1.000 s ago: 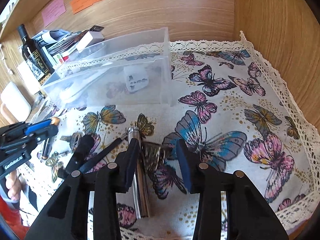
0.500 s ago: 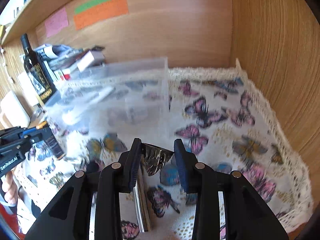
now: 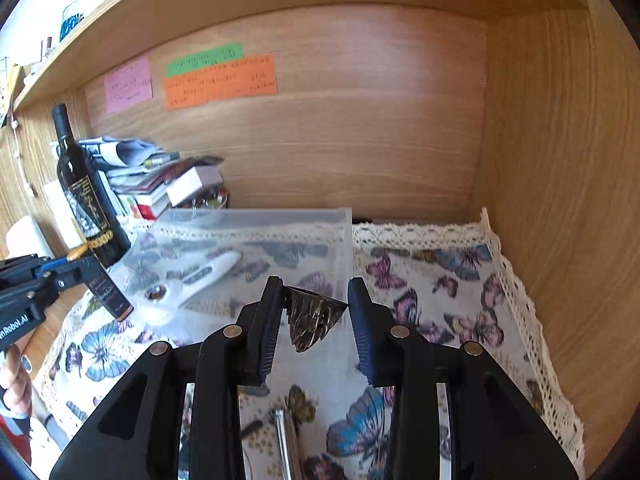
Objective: Organize rigid objects
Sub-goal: 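Carry both held items into the clear box and open both tools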
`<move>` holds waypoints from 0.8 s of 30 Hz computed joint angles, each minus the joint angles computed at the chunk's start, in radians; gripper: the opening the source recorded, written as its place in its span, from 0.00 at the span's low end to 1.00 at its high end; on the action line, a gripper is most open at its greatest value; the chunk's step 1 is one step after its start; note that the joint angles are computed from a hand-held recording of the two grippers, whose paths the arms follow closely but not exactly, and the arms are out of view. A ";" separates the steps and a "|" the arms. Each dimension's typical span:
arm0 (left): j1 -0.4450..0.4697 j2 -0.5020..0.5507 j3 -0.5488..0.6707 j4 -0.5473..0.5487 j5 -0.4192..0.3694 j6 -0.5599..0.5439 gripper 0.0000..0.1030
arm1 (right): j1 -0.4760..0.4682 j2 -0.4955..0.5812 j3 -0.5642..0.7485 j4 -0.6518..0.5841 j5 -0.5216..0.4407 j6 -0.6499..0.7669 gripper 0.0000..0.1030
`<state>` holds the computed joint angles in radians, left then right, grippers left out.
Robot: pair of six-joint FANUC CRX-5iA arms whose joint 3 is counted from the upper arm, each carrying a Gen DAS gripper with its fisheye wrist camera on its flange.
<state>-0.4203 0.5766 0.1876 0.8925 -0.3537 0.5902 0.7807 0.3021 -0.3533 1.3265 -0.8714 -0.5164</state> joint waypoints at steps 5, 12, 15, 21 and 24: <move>0.003 0.032 0.063 -0.004 -0.015 0.015 0.10 | -0.026 0.020 0.027 0.015 0.021 0.026 0.30; 0.018 0.129 0.226 -0.089 -0.141 0.133 0.10 | -0.056 0.058 0.072 -0.030 0.063 0.088 0.30; 0.020 0.185 0.325 -0.175 -0.215 0.224 0.10 | -0.065 0.076 0.092 -0.066 0.084 0.123 0.30; 0.019 0.282 0.472 -0.221 -0.356 0.291 0.10 | -0.070 0.107 0.130 -0.141 0.101 0.204 0.30; 0.021 0.321 0.532 -0.241 -0.410 0.318 0.10 | -0.073 0.114 0.137 -0.161 0.115 0.229 0.30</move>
<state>-0.3997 0.8974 0.7195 0.6516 -0.7641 0.9079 0.7076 0.4157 -0.2164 1.1651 -0.7560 -0.2878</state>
